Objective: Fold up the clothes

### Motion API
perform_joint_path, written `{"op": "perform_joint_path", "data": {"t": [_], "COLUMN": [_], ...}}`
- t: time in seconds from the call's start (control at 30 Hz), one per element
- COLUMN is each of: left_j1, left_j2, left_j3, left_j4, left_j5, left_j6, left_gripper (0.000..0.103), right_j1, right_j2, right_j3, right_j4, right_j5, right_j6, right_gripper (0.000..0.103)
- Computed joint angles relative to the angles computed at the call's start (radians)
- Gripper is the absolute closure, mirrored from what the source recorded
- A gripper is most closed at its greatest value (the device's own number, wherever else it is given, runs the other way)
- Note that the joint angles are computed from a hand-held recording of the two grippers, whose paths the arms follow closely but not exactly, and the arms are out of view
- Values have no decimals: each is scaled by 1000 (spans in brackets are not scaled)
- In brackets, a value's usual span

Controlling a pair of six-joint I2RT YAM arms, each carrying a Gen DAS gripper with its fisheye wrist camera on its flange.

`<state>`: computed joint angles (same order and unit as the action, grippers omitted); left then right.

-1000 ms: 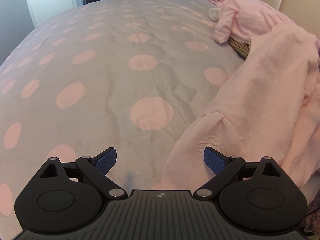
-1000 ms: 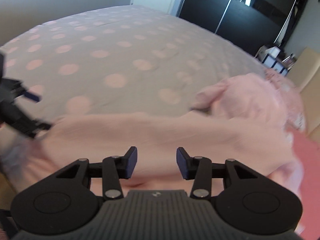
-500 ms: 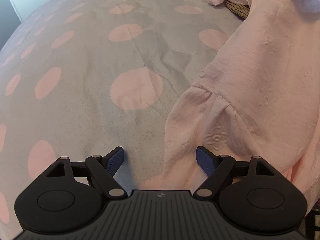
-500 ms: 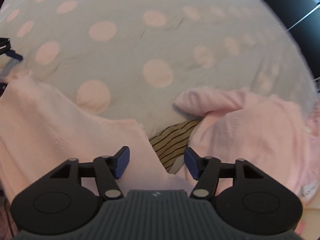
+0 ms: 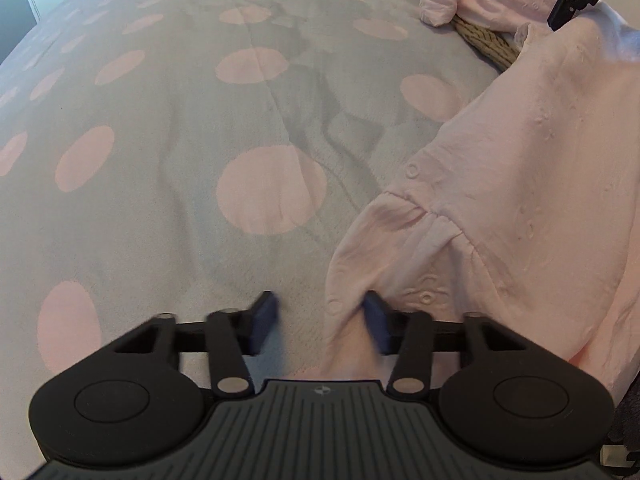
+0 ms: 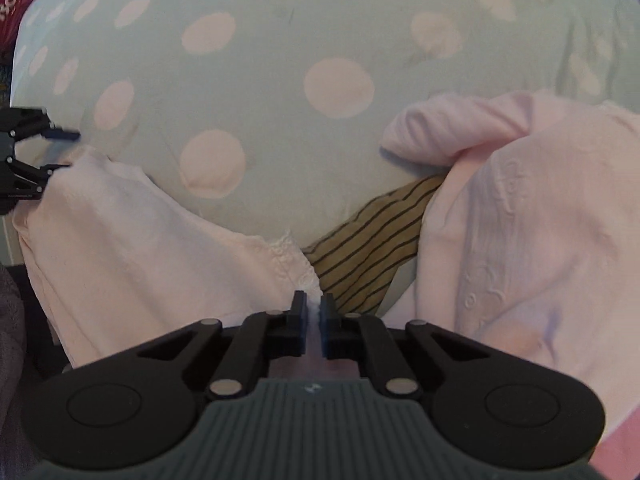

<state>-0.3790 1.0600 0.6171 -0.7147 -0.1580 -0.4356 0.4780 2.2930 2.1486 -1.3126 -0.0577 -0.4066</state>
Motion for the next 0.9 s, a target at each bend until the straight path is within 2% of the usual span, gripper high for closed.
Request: {"op": "perform_joint_path", "data": {"t": [0.03, 0.13, 0.27, 0.37, 0.5, 0.63, 0.67, 0.77, 0.87, 0.9], "left_j1": [3, 14, 2, 6, -35, -129, -161, -180, -50, -21], "left_j2": [-15, -64, -155, -224, -284, -348, -369, -426, -463, -464], "left_j3": [-5, -21, -9, 26, 116, 190, 207, 271, 333, 350], "left_j4": [-1, -7, -52, -81, -154, -240, -268, -363, -431, -454], "left_j5": [8, 21, -16, -45, -97, -162, -192, -267, -227, -211], "left_j6": [-6, -29, -80, -89, -93, -117, -136, -157, -45, -9], "left_gripper": [90, 101, 103, 103, 103, 103, 103, 103, 103, 103], "right_j1": [14, 81, 198, 314, 485, 669, 717, 866, 971, 991], "right_j2": [-67, -268, -481, -589, -664, -661, -656, -655, -585, -577], "right_j3": [-82, -294, -462, -501, -444, -275, -230, -141, 32, 37], "right_j4": [65, 231, 374, 419, 420, 331, 308, 297, 71, 6], "right_j5": [29, 140, 333, 523, 768, 952, 995, 1135, 1189, 1186], "right_j6": [17, 79, 151, 195, 209, 222, 229, 239, 438, 510], "right_gripper": [96, 97, 98, 99, 100, 100, 103, 103, 103, 103]}}
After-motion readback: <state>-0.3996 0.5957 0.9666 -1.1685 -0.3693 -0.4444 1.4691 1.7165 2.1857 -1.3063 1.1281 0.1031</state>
